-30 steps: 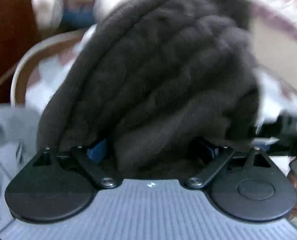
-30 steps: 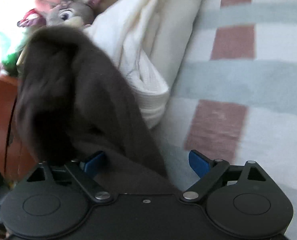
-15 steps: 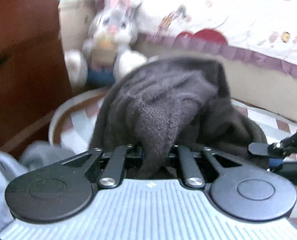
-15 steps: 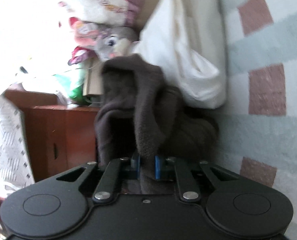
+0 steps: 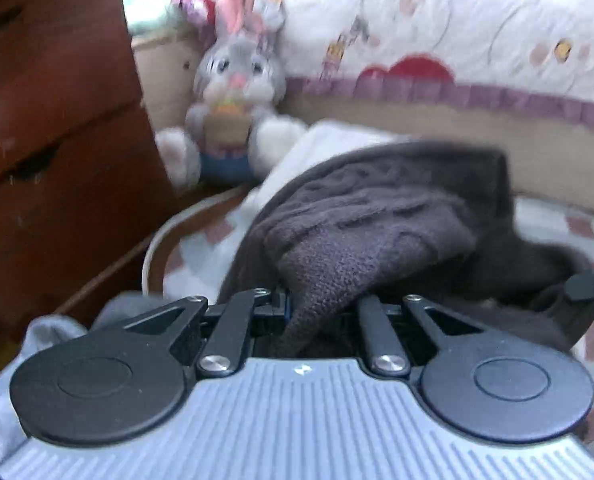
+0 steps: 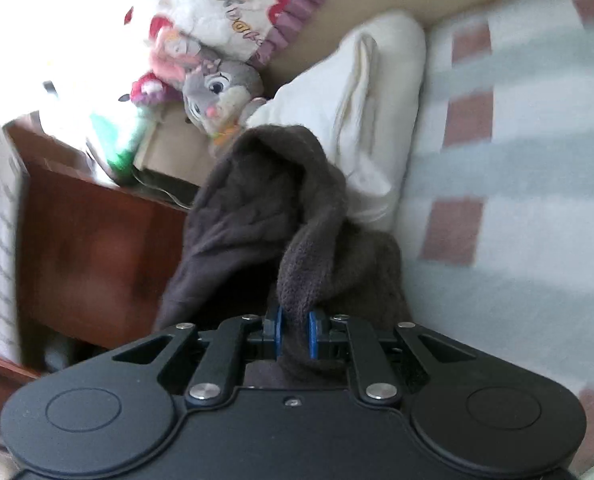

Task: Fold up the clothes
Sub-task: 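Carry the sweater with both grippers and spread it flat on the mat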

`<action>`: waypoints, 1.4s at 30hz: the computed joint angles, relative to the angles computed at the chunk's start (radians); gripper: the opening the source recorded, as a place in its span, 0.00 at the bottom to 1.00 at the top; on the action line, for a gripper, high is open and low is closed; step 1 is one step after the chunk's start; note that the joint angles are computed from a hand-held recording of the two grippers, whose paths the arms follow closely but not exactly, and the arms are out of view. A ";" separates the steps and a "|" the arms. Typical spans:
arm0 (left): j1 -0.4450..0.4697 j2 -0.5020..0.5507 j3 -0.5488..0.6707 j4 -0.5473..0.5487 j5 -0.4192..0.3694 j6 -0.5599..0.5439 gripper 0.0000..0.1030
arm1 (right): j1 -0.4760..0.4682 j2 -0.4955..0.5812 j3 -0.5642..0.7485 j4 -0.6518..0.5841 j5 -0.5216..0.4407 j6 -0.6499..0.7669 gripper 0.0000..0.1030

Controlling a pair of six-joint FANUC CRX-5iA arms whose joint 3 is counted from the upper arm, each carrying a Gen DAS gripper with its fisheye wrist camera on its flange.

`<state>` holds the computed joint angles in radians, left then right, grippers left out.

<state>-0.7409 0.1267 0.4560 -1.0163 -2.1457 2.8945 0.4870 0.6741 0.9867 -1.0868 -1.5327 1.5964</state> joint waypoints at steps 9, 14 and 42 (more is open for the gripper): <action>0.026 -0.090 -0.145 0.095 0.094 0.120 0.16 | 0.080 -0.102 -0.157 0.164 0.183 0.155 0.39; 0.127 -0.094 -0.207 0.245 0.147 0.049 0.60 | 0.129 -0.058 -0.142 0.308 0.212 -0.076 0.67; -0.216 0.137 0.267 -0.501 0.073 -0.432 0.11 | -0.168 -0.146 -0.152 0.298 0.378 -0.074 0.09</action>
<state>-0.9573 0.2641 0.7229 -1.5177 -2.0731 2.4625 0.3193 0.5278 0.8345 -0.7884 -1.1546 1.5228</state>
